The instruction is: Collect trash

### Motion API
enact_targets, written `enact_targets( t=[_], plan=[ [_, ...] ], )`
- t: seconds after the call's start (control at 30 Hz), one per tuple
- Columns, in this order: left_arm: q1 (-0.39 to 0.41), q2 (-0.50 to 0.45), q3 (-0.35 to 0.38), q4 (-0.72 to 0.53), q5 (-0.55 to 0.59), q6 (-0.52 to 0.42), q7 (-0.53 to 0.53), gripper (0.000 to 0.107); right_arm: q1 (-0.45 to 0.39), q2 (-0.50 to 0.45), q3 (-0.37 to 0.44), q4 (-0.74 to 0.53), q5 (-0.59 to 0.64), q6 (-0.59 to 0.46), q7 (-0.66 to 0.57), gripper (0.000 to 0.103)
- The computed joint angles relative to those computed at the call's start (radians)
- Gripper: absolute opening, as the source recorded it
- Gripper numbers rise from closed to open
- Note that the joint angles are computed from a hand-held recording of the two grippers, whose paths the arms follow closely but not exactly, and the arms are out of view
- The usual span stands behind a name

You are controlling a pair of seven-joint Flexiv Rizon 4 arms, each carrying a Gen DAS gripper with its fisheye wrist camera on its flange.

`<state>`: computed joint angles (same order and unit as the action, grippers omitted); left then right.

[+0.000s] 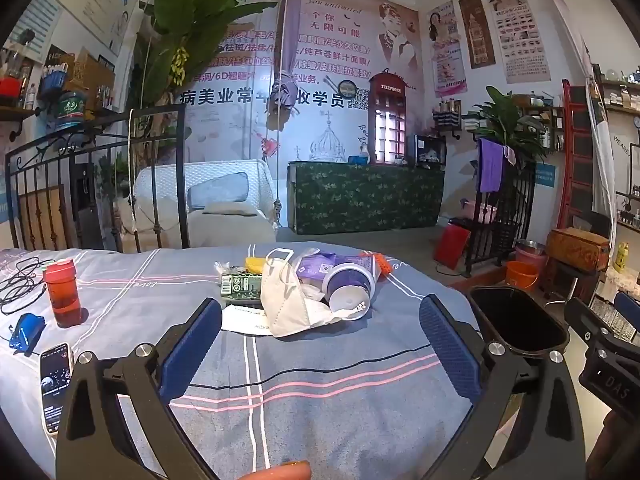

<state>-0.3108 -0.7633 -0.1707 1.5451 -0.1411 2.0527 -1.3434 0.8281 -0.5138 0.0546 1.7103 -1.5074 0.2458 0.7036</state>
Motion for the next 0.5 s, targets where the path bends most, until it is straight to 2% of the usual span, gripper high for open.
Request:
enact_targets(
  t=[0.5],
  plan=[
    [0.015, 0.001, -0.012, 0.007, 0.015, -0.005, -0.014, 0.098, -0.011, -0.015, -0.006, -0.014, 0.008, 0.038, 0.003, 0.098]
  ],
)
